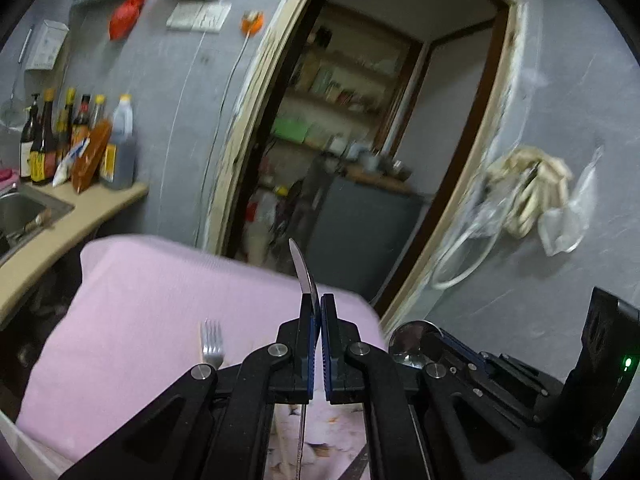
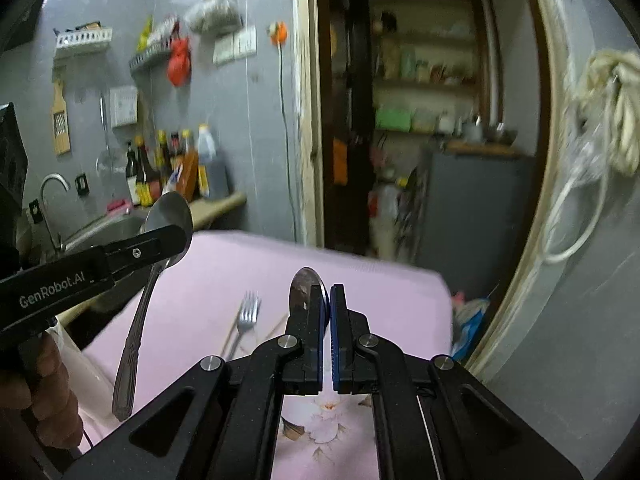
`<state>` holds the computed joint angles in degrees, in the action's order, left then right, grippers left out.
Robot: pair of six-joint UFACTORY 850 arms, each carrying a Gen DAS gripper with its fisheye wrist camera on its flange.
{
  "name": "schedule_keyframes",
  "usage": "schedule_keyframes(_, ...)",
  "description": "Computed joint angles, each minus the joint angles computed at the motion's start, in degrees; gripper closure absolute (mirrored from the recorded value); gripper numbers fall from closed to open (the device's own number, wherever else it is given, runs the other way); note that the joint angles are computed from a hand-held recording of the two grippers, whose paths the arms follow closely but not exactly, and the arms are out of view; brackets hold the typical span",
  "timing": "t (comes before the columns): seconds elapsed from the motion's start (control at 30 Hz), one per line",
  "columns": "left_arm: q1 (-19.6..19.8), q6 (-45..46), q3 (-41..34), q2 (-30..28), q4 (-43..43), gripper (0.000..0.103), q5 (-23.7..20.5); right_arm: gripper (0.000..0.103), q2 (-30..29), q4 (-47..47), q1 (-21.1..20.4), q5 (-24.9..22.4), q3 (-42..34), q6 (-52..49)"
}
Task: Organize utensils
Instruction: 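Carry the knife and spoon to the caddy and open both grippers over it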
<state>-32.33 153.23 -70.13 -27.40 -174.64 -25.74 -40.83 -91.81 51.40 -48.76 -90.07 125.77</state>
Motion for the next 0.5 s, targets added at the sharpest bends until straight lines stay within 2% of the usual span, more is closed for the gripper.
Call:
schedule_keyframes(0.2,3.7,-11.5,6.4,7.4,11.8,0.100,-4.9,0.100,-0.6,1.6,4.4,-8.7,-6.9,-6.9)
schedule_keyframes(0.4,10.0,-23.2,11.8,13.3,22.4,0.100,-9.3,0.100,-6.8,3.3,7.8,-12.6,-19.9,-13.9)
schedule_keyframes(0.5,12.8,-22.8,14.1,15.1,22.4,0.100,-10.7,0.100,-10.8,3.5,9.2,-13.5,-26.4,-16.3)
